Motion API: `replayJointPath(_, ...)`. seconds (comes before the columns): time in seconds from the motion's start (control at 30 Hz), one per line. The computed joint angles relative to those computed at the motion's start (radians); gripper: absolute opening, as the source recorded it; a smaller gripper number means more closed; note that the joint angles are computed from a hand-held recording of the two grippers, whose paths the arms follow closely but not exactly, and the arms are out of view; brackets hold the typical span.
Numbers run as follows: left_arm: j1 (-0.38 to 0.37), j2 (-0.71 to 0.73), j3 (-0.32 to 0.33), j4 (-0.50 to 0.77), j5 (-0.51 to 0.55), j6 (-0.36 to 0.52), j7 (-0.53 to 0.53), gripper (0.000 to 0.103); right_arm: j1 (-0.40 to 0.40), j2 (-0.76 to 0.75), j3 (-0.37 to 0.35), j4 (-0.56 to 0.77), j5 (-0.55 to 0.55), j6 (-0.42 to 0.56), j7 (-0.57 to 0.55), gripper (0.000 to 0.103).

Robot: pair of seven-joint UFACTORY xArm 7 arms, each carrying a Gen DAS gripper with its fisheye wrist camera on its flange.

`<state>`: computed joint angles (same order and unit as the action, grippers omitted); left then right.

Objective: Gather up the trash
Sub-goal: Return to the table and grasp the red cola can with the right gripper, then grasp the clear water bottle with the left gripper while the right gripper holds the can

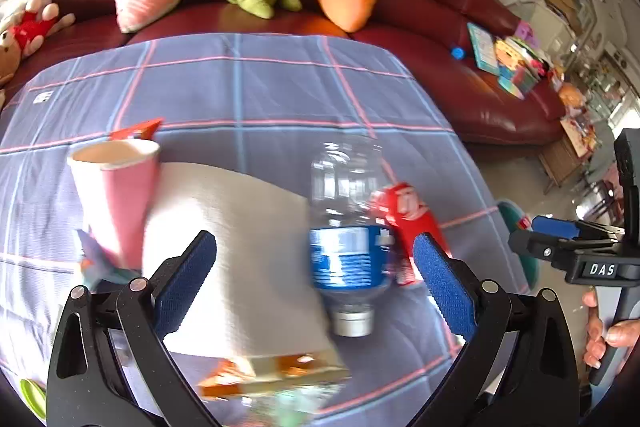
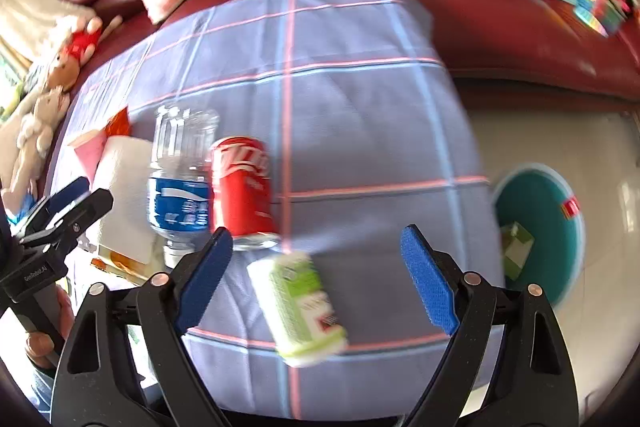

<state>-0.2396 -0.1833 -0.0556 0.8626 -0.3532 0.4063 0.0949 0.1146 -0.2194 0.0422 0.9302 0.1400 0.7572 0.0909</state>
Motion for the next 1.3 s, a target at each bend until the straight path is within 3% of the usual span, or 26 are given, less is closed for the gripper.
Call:
replayJointPath(0.07, 0.003, 0.001, 0.022, -0.002, -0.032, -0.006, 0.03, 0.099, 0.014, 0.055, 0.018, 0.045, -0.011, 0.004, 0.002, 0.077)
replayJointPath(0.13, 0.009, 0.006, 0.034, 0.002, -0.053, -0.006, 0.054, 0.099, 0.025, 0.103, 0.029, 0.084, -0.021, 0.011, 0.003, 0.06)
replayJointPath(0.2, 0.017, 0.011, 0.038, 0.005, -0.062, -0.005, 0.069, 0.099, 0.035, 0.149, 0.033, 0.119, -0.015, 0.022, -0.005, 0.055)
replayJointPath(0.4, 0.03, 0.033, 0.033, 0.029, -0.084, 0.003, 0.107, 0.099, 0.052, 0.261, 0.044, 0.202, 0.006, 0.057, -0.048, 0.055)
replayJointPath(0.57, 0.039, 0.054, 0.015, 0.053, -0.059, 0.001, 0.08, 0.099, 0.045, 0.323, 0.046, 0.232, 0.044, 0.075, -0.091, 0.055)
replayJointPath(0.63, 0.04, 0.065, 0.005, 0.065, -0.041, 0.002, 0.061, 0.099, 0.032, 0.329, 0.046, 0.222, 0.1, 0.07, -0.138, 0.045)
replayJointPath(1.0, -0.001, 0.147, -0.067, 0.156, 0.13, 0.032, -0.077, 0.099, -0.04, 0.184, -0.013, 0.101, 0.219, -0.029, -0.196, 0.044)
replayJointPath(1.3, -0.069, 0.331, -0.098, 0.324, 0.263, 0.145, -0.209, 0.099, -0.098, 0.09, -0.085, -0.004, 0.318, -0.049, -0.275, 0.044)
